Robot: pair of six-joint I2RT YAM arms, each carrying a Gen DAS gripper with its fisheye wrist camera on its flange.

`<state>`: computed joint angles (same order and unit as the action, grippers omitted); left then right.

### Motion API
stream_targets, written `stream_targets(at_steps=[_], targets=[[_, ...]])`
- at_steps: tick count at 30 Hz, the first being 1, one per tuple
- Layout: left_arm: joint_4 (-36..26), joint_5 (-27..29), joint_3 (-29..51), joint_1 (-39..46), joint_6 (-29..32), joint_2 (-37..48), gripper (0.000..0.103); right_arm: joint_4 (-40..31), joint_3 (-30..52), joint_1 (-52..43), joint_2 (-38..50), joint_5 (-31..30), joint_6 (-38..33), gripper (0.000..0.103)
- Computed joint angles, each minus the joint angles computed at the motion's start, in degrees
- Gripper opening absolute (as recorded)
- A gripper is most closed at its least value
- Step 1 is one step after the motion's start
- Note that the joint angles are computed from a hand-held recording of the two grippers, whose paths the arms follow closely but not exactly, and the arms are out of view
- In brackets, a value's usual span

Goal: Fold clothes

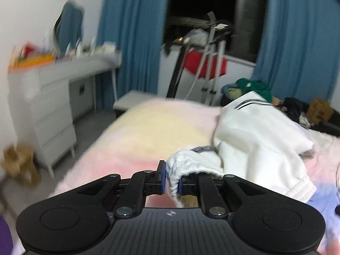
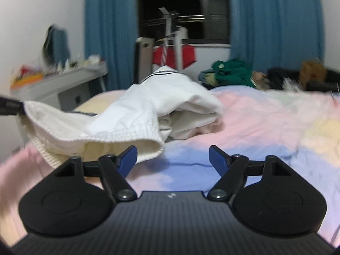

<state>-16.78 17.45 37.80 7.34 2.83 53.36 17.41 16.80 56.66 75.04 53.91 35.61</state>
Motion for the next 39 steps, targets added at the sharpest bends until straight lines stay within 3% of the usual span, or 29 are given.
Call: stream_targets(at_steps=[6,9,13,14,15,17,23,27,31,36,39], targets=[[3.53,2.98,2.25,3.45,-1.19,5.46,0.014,6.24,6.32,-8.42,12.22,-11.01,-7.36,0.059],[5.76,-2.33,2.64,-1.13,-3.23,8.90,0.016,13.09,7.81,-12.30,16.51,-14.41,-11.37,0.053],[7.64,-3.34,2.76,-2.54,-4.73,11.07,0.018,21.64,10.36,-14.29,23.05,-14.31,-19.00,0.052],[8.01,-3.18,3.09,-2.86,-5.74,11.91,0.018,24.49,10.73,-14.55,24.93,-13.66,-21.04,0.049],[8.37,-3.01,3.42,-3.17,-6.74,12.73,0.020,27.70,11.04,-14.75,26.94,-12.94,-23.05,0.037],[8.62,-3.40,3.60,-3.43,-7.18,13.68,0.021,33.12,11.40,-14.38,30.29,-11.46,-26.78,0.029],[10.06,-5.64,4.35,-5.04,-7.91,17.08,0.021,36.73,10.78,-13.84,32.73,-12.32,-28.14,0.024],[11.38,-6.73,4.56,-5.94,-7.31,19.28,0.022,35.99,10.02,-12.53,30.88,-10.80,-27.67,0.016],[10.36,-6.26,5.15,-5.66,-6.15,20.97,0.022,29.52,10.01,-10.44,24.52,-8.71,-26.73,0.011],[9.78,-8.14,3.98,-5.74,-6.12,19.15,0.024,15.63,8.56,-2.05,12.14,-2.21,-20.10,0.010],[8.46,-8.78,3.49,-5.86,-5.60,17.99,0.024,0.64,11.11,5.20,8.44,1.89,-12.61,0.010]])
